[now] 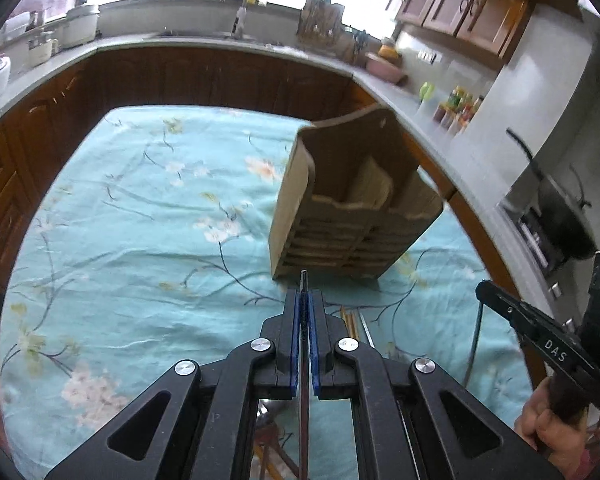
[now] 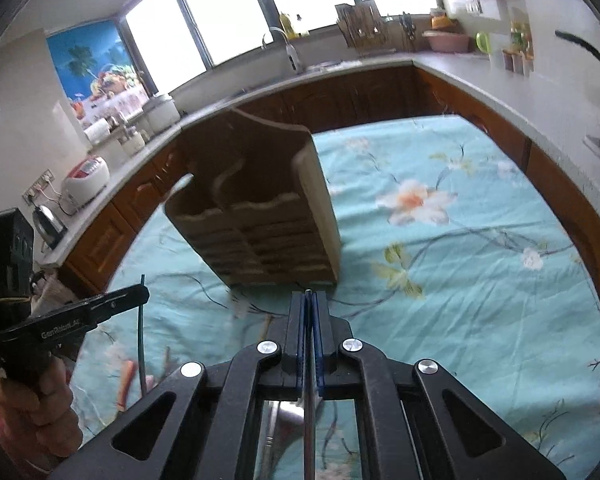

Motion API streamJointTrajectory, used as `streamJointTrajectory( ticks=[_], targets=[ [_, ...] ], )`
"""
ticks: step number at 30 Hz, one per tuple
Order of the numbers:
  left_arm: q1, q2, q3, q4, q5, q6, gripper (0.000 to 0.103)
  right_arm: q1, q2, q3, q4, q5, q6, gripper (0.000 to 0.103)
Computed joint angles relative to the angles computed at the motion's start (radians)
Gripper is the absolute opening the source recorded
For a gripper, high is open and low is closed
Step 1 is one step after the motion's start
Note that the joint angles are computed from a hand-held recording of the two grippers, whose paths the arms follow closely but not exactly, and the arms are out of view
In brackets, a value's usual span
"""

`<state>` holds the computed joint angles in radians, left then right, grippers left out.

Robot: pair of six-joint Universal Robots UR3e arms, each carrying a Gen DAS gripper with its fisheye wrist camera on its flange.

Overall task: Organize utensils
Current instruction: 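Lift both metal chopsticks and lower them into the wooden caddy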

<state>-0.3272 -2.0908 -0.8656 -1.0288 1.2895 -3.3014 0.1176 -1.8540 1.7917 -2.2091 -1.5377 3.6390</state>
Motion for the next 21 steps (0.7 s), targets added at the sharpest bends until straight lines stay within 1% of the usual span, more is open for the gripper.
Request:
streamJointTrajectory(
  ticks=[4, 7, 10, 15, 21],
  targets=[
    [0.034, 0.119, -0.113, 0.038, -0.019, 0.015, 0.002, 0.019, -0.005, -0.035, -0.002, -0.022, 0.005, 0.004],
    [0.05, 0.195, -0.22, 0.109, -0.039, 0.004, 0.002, 0.025, -0.008, -0.064, 0.004, -0.032, 0.004, 0.004],
    [0.078, 0.266, -0.29, 0.146, -0.06, 0.001, 0.002, 0.03, -0.012, -0.093, 0.009, -0.046, 0.003, 0.004],
    [0.123, 0.365, -0.35, 0.153, -0.102, -0.004, 0.002, 0.05, -0.007, -0.143, 0.012, -0.078, 0.005, 0.004],
    [0.166, 0.446, -0.416, 0.203, -0.15, -0.024, 0.002, 0.047, 0.005, -0.197, -0.001, -0.099, -0.003, 0.004]
  ],
)
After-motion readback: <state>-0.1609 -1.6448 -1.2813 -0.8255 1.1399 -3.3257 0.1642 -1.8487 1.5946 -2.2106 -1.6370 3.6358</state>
